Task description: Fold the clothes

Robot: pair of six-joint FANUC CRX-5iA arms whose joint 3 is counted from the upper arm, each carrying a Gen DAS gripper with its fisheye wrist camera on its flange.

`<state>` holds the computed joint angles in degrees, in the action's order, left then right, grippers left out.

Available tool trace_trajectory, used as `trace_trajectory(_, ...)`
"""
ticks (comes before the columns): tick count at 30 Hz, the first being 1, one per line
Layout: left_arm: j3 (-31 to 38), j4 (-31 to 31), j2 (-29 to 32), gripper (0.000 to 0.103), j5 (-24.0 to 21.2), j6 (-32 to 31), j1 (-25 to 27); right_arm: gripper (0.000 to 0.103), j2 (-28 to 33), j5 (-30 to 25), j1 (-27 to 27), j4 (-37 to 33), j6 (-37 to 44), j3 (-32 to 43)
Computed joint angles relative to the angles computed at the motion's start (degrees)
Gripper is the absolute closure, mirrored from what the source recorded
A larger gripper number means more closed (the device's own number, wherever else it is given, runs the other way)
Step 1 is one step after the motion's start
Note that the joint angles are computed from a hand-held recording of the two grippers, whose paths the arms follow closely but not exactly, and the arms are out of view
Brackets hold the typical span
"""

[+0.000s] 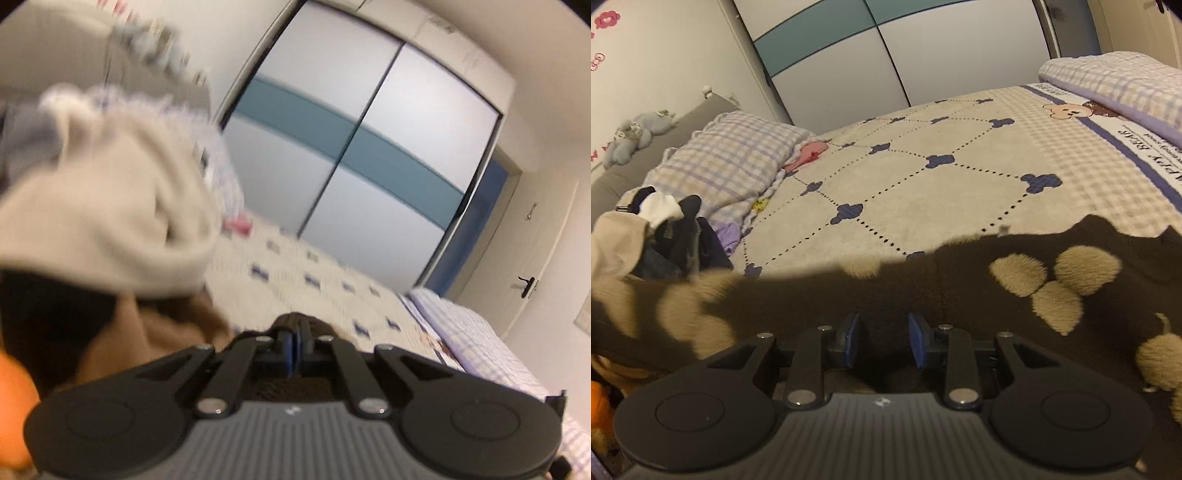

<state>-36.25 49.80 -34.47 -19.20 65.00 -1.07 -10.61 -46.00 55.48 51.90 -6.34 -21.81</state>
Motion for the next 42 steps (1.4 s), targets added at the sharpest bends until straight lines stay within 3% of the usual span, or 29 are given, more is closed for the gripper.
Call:
trace_trajectory(4, 1.51, -5.68, 0.77, 0.101, 4.52, 4.62, -1.38, 0.071, 6.22, 1.66, -1.91, 0.59, 1.59, 4.16)
trace_trajectory(8, 4.48, -9.73, 4.22, 0.099, -0.12, 10.52, 0.16, 0.07, 14.41, 0.93, -3.49, -5.91, 8.61, 12.22)
trace_trajectory(10, 5.3, -13.2, 4.7, 0.099, -0.67, 14.67, 0.88, 0.07, 17.52, -0.09, -3.59, -4.91, 8.91, 14.34)
trace_trajectory(14, 4.52, -11.24, 4.27, 0.087, -1.1, 13.88, 2.84, 0.06, 22.54, -3.67, -2.71, -3.57, 10.4, 19.33)
trace_trajectory(16, 3.49, -8.44, 3.86, 0.084, -0.68, 12.33, 3.55, 0.06, 23.48, -2.83, -2.37, -4.28, 12.16, 20.85)
trace_trajectory(22, 1.83, -3.91, 2.44, 0.081, -0.69, 10.77, 5.24, 0.058, 30.17, -2.78, 0.07, -8.38, 25.92, 30.76)
trace_trajectory(24, 1.1, -2.31, 1.9, 0.081, -0.27, 10.77, 5.52, 0.055, 33.92, -5.87, 0.53, -8.23, 27.37, 35.9)
trace_trajectory(25, 0.68, -1.28, 1.73, 0.081, 0.15, 10.74, 5.56, 0.056, 35.14, -6.13, 0.38, -8.31, 27.34, 37.64)
trace_trajectory(26, 0.43, -0.32, 1.78, 0.081, 0.35, 10.44, 5.54, 0.069, 35.32, -3.49, -0.27, -11.06, 28.09, 38.74)
trace_trajectory(27, 0.45, -0.01, 2.02, 0.081, 0.28, 10.52, 5.57, 0.073, 35.78, -1.8, -0.87, -15.26, 29.41, 40.73)
trace_trajectory(29, 0.5, 0.49, 2.43, 0.081, 0.04, 10.65, 5.66, 0.073, 37.73, -0.77, -1.42, -20.41, 32.48, 45.12)
trace_trajectory(31, 0.51, 0.78, 2.75, 0.081, -0.11, 10.18, 5.54, 0.073, 41.53, -4.68, -0.99, -22.21, 38.26, 51.28)
trace_trajectory(33, 0.6, 1.08, 3.2, 0.077, -0.04, 9.62, 5.18, 0.073, 43.99, -6.39, -0.63, -22.3, 40.97, 54.85)
trace_trajectory(36, 1.62, -1.32, 3.88, 0.068, -0.13, 9.3, 4.53, 0.074, 41.38, 2.08, -1.34, -27.63, 41.67, 51.78)
trace_trajectory(39, 2.53, -3.99, 4.1, 0.053, -0.38, 9.11, 3.9, 0.073, 38.97, 4.92, -0.68, -20.1, 34.13, 46.67)
trace_trajectory(41, 3.31, -6.38, 4.11, 0.033, -0.51, 10.22, 3.33, 0.07, 36.14, 5.22, -0.51, -16.92, 30.71, 42.69)
trace_trajectory(42, 3.53, -7.02, 4.09, 0.029, -0.45, 10.36, 2.92, 0.067, 34.76, 5.26, -0.42, -15.39, 29.07, 40.81)
